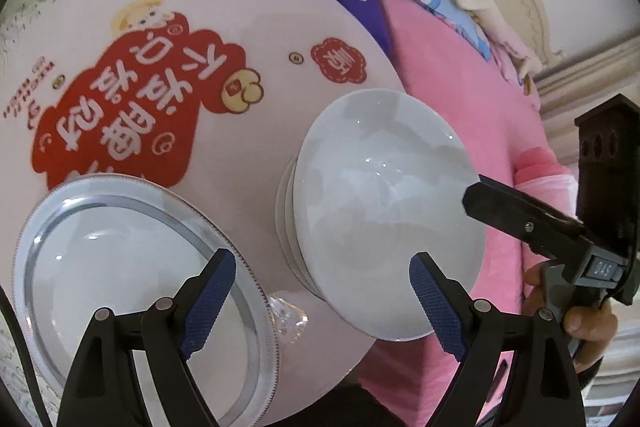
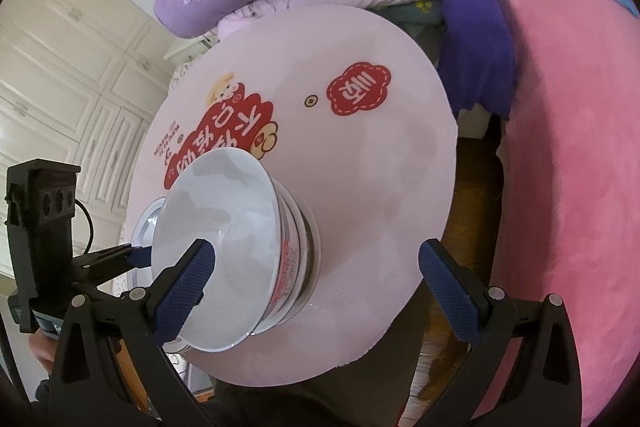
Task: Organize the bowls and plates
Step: 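Close both grippers on the rim of the three-bowl stack, then lift the bowl stack with both grippers and carry it over the plates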
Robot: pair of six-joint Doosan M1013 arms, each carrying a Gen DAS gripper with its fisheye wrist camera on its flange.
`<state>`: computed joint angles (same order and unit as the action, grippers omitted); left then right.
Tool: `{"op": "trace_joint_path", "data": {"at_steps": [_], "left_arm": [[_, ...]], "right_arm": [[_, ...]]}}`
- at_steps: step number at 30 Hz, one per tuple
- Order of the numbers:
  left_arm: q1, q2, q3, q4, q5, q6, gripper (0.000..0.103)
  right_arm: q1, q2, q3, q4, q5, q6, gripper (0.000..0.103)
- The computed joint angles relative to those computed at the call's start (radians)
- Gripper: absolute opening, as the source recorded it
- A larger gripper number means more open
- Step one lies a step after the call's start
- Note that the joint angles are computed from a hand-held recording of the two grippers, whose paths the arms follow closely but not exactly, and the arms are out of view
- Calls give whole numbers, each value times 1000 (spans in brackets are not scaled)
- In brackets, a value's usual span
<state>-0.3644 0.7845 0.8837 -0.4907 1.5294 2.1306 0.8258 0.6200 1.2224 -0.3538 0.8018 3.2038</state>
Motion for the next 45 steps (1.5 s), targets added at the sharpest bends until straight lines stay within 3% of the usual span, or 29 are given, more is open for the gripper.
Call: {"op": "trace_joint_path", "data": {"at_steps": [10,17,27,33,34,36,38,39,41,42,45], "left_arm": [[-10,35,-22,-36,32,-12,85],[-23,43,-12,-26,11,-20,84],[-28,32,18,-21,-33,-31,77],[-22,36,14,-30,-44,-43,66],[-22,40,10,-29,-37,-50,59],[-19,47,2,-44,-16,-58,58],[-20,36,19,-45,-37,-43,58],[-20,33,24,-44,-43,-39,58],[-19,32,28,-48,-48,-41,56],[-18,33,26,-50,-46,-45,55],[-14,37,23,-56,-41,-64,53]], "right_arm": [[-9,20,-20,44,8,-40,103],[-16,29,-25,75,13,-69,103],[-24,45,-40,106,17,-104,102],[-28,49,-42,117,14,-108,101],[-30,51,-43,125,15,-113,98],[-32,50,-34,143,-8,-119,92],[-35,48,-26,164,-27,-129,75],[-35,50,-29,165,-23,-130,61],[-34,44,-11,166,-76,-126,51],[-33,42,-4,163,-105,-123,39],[-22,57,-43,127,-49,-121,37]]}}
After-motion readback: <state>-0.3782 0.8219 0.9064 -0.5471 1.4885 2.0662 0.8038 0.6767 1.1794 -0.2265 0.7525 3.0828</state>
